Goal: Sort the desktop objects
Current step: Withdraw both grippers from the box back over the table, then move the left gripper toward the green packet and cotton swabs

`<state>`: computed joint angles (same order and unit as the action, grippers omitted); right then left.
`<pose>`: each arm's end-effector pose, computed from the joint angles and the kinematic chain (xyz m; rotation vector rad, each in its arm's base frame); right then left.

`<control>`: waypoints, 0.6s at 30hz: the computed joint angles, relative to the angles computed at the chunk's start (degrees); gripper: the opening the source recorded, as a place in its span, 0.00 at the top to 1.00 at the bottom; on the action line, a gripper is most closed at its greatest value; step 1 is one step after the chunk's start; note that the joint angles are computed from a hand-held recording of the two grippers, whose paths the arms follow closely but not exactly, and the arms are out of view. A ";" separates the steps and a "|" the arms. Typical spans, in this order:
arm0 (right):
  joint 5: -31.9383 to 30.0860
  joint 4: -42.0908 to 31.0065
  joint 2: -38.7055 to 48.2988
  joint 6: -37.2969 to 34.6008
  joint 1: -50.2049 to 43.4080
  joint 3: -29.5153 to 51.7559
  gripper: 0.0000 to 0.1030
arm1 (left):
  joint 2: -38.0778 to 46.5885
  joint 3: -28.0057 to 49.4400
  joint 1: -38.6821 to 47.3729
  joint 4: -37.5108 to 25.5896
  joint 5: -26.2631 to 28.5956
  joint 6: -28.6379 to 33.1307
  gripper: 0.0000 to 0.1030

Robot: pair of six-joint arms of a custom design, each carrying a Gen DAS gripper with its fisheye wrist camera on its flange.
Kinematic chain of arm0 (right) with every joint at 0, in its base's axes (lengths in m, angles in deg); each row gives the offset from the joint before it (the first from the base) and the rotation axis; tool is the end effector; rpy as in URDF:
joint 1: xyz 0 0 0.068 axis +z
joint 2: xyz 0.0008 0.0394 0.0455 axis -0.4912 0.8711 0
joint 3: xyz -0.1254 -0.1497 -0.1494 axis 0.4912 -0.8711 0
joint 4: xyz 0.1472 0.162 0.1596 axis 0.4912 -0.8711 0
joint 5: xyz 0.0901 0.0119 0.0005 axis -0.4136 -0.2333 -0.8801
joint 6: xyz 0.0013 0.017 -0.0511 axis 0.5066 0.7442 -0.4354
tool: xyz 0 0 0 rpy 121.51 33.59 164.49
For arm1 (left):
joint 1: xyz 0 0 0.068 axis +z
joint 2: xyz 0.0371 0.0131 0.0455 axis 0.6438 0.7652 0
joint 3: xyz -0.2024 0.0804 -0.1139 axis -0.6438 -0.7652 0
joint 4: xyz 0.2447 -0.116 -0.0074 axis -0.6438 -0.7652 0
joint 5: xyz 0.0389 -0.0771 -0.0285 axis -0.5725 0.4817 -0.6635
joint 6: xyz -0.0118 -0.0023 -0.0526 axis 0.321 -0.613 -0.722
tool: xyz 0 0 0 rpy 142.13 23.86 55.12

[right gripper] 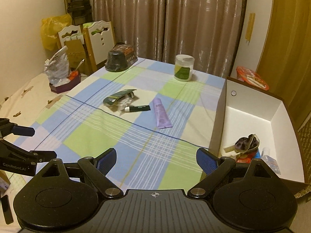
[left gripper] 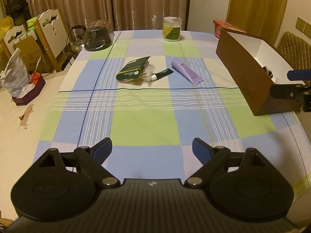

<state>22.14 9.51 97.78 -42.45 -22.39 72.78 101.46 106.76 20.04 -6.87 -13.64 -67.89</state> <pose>0.2297 0.0292 0.2958 -0.2068 2.3275 0.0676 0.2639 -0.0973 0.2715 0.4974 2.3991 -0.1667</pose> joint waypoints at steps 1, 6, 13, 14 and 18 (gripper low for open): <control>0.05 0.03 0.17 0.03 0.15 0.01 0.11 | -0.08 -0.10 0.37 0.01 0.22 0.20 0.14; -0.58 -0.13 0.57 -0.68 -0.14 -0.39 0.11 | 0.78 -0.25 1.25 0.44 0.65 0.34 0.08; -5.28 1.69 4.26 -4.55 -4.51 0.86 0.11 | 4.58 1.59 0.16 1.55 -1.04 -2.27 0.08; -6.12 2.13 4.99 -5.22 -5.23 1.22 0.11 | 5.16 2.12 -0.07 1.73 -1.28 -2.52 0.08; -9.25 3.60 7.49 -7.26 -7.02 2.40 0.11 | 8.21 5.15 -1.23 2.07 -4.02 -3.24 0.08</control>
<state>12.89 13.11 105.27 -49.72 -29.41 75.19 109.67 111.91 18.81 -4.80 -17.66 -71.13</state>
